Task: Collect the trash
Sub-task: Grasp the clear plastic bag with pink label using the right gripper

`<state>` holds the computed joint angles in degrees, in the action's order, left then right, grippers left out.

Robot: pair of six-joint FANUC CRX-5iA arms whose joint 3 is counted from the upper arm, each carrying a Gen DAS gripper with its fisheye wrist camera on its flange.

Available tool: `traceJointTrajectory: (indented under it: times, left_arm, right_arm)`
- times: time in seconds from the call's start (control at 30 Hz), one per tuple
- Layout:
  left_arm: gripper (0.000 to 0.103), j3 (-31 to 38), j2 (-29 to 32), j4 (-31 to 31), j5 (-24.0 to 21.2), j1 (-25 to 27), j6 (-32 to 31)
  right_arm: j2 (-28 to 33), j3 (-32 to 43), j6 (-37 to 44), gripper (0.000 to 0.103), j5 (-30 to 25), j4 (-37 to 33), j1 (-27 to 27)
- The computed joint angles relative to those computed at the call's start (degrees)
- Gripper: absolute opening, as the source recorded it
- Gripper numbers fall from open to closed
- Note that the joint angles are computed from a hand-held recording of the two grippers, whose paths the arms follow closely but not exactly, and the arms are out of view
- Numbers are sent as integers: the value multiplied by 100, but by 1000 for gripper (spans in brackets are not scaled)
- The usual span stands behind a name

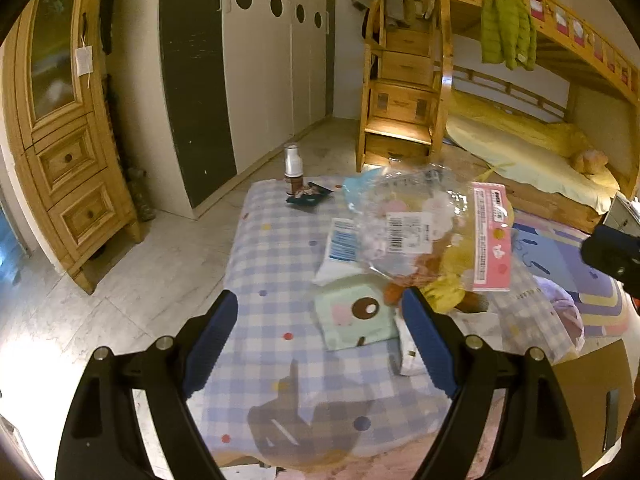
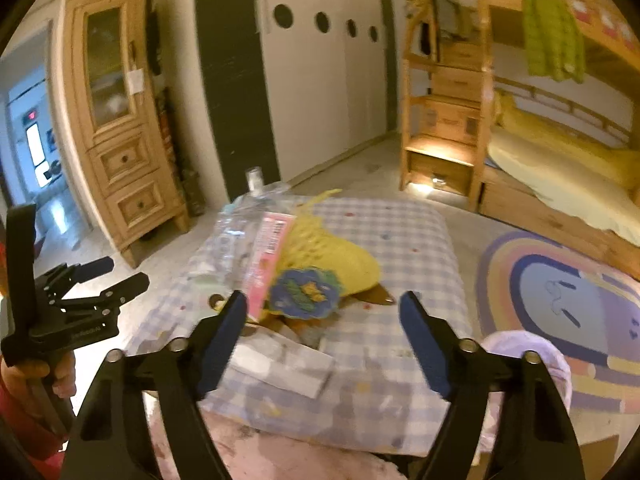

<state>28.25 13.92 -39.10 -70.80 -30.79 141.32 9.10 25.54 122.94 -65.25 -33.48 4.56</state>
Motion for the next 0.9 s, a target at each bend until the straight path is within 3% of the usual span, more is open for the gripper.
traceJointTrajectory:
  times: [0.13, 0.2, 0.77, 0.83, 0.9]
  left_arm:
    - [82, -150, -86, -81, 26, 12, 115]
    - [82, -289, -159, -79, 70, 6, 189]
    - [82, -702, -369, 35, 178, 89, 318]
    - [82, -709, -377, 18, 151, 62, 339]
    - [82, -735, -407, -17, 131, 45, 368]
  right_arm:
    - [137, 150, 48, 41, -152, -41, 134]
    - [280, 324, 107, 35, -351, -147, 148]
    - [887, 995, 87, 33, -993, -164, 502]
    - [915, 1038, 84, 9, -1032, -116, 567]
    - [895, 1049, 173, 2, -1110, -183, 579]
